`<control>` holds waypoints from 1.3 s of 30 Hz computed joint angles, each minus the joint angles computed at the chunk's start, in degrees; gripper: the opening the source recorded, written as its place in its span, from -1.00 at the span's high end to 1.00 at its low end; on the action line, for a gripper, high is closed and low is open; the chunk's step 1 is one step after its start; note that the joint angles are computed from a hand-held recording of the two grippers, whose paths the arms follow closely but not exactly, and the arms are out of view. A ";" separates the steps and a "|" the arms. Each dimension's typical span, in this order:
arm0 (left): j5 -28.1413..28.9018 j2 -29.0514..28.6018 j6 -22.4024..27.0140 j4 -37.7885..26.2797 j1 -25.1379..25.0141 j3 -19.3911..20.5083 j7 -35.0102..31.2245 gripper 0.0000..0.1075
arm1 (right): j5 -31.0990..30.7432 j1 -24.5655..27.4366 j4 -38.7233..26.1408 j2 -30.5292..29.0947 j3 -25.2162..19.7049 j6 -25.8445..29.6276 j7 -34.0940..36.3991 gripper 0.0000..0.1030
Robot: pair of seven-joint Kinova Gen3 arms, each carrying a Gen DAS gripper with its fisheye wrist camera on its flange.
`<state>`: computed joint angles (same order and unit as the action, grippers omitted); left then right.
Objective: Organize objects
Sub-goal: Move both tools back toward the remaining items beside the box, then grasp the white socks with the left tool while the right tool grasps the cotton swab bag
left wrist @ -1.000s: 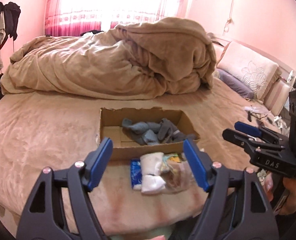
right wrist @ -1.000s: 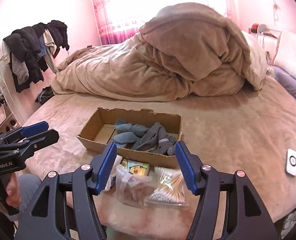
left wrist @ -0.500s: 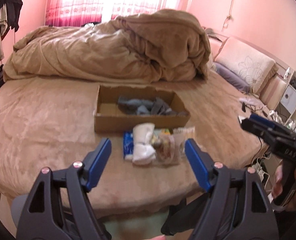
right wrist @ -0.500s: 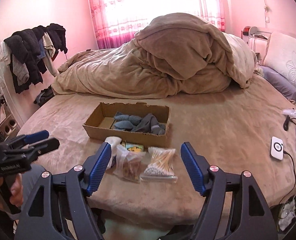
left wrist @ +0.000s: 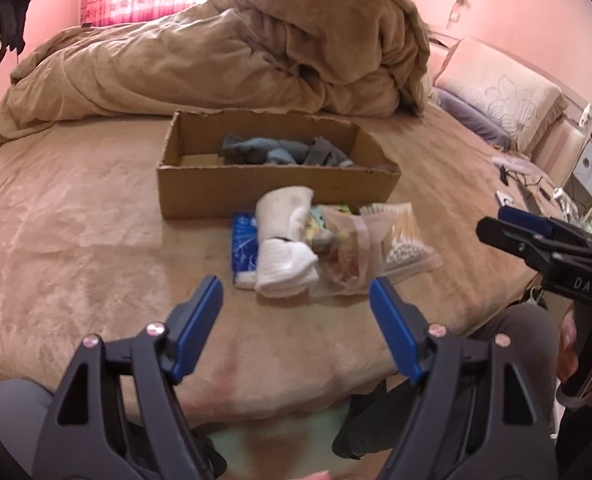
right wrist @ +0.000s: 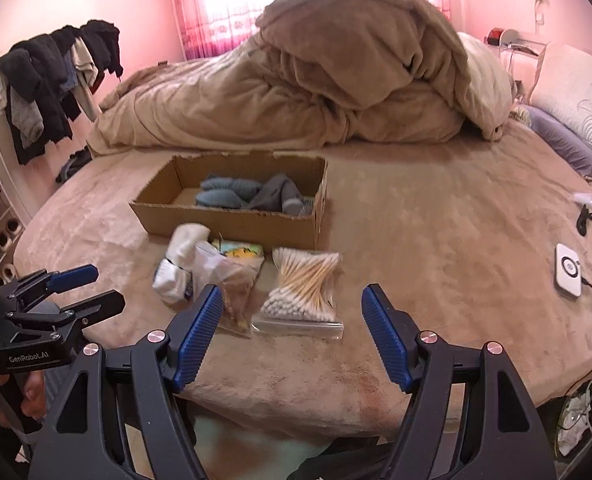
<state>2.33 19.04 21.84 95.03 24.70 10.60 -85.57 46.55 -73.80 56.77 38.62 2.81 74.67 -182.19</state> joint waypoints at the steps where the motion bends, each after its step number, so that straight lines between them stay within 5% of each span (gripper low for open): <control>1: -0.43 0.69 0.28 -0.59 0.39 -0.36 0.20 -0.44 | -0.17 0.36 0.74 -0.14 -0.14 -0.73 -0.21 -0.46; 17: -5.52 10.02 3.21 -9.86 4.78 -4.53 3.97 -0.44 | -6.96 7.25 1.29 2.69 -0.42 -8.47 4.56 -0.46; 27: -5.30 13.39 3.44 -14.20 2.98 -3.39 2.04 -0.42 | -11.53 10.23 -1.24 4.89 0.24 -9.18 7.18 -0.46; 33: -4.36 14.75 3.75 -15.15 3.00 -3.39 0.89 -0.05 | -14.45 12.00 0.01 5.25 0.08 -12.25 7.63 -0.43; 39: -3.67 13.64 2.73 -13.72 2.58 -3.37 1.03 0.25 | -13.89 10.97 2.37 4.05 1.25 -13.72 5.95 0.08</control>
<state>-1.33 32.68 24.57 81.31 27.29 7.23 -84.54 32.66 -62.83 59.14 42.66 4.07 60.95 -176.24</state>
